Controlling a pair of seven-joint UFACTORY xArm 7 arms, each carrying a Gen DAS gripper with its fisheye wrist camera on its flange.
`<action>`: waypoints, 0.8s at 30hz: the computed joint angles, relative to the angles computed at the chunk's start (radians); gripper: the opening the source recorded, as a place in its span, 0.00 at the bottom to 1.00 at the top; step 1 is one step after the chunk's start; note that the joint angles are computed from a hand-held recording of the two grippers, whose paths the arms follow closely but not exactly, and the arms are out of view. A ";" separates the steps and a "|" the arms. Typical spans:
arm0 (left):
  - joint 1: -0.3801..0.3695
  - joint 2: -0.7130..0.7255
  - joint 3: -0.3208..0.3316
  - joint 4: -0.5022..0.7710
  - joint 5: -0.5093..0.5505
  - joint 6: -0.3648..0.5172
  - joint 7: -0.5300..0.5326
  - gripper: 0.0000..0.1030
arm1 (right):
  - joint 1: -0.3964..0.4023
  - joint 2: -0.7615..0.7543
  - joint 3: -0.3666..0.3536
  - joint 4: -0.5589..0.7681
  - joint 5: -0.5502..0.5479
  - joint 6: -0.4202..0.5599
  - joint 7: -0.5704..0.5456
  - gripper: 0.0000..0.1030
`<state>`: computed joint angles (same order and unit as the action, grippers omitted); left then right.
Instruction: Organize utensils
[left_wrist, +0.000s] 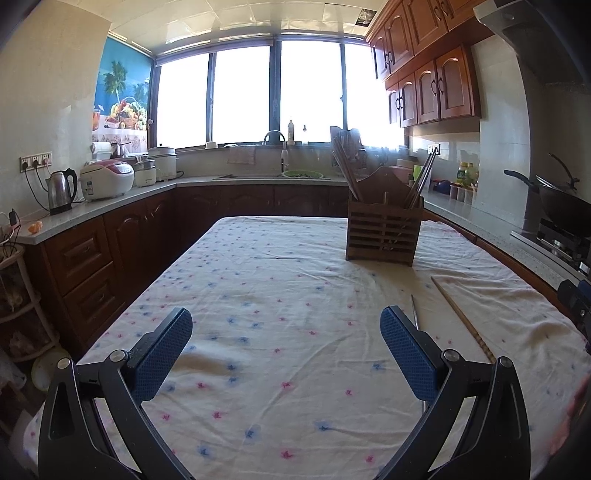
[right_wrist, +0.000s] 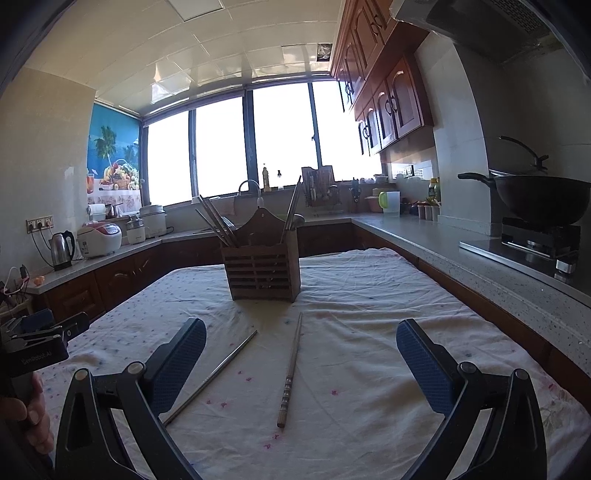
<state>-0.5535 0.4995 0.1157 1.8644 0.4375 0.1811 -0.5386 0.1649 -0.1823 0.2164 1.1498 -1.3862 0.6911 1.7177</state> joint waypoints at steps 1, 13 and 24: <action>0.002 0.001 -0.002 0.002 -0.003 0.002 0.002 1.00 | 0.000 0.001 0.000 0.001 0.000 0.000 -0.002 1.00; 0.002 0.006 -0.008 0.011 -0.007 0.017 0.016 1.00 | 0.005 0.007 -0.001 0.007 0.012 0.004 -0.017 1.00; -0.001 0.005 -0.003 0.010 -0.001 0.017 0.005 1.00 | -0.002 -0.003 -0.001 -0.005 0.035 -0.032 -0.023 1.00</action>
<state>-0.5541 0.5046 0.1124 1.8743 0.4369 0.1980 -0.5332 0.1628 -0.1854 0.2158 1.1451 -1.3512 0.6594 1.6949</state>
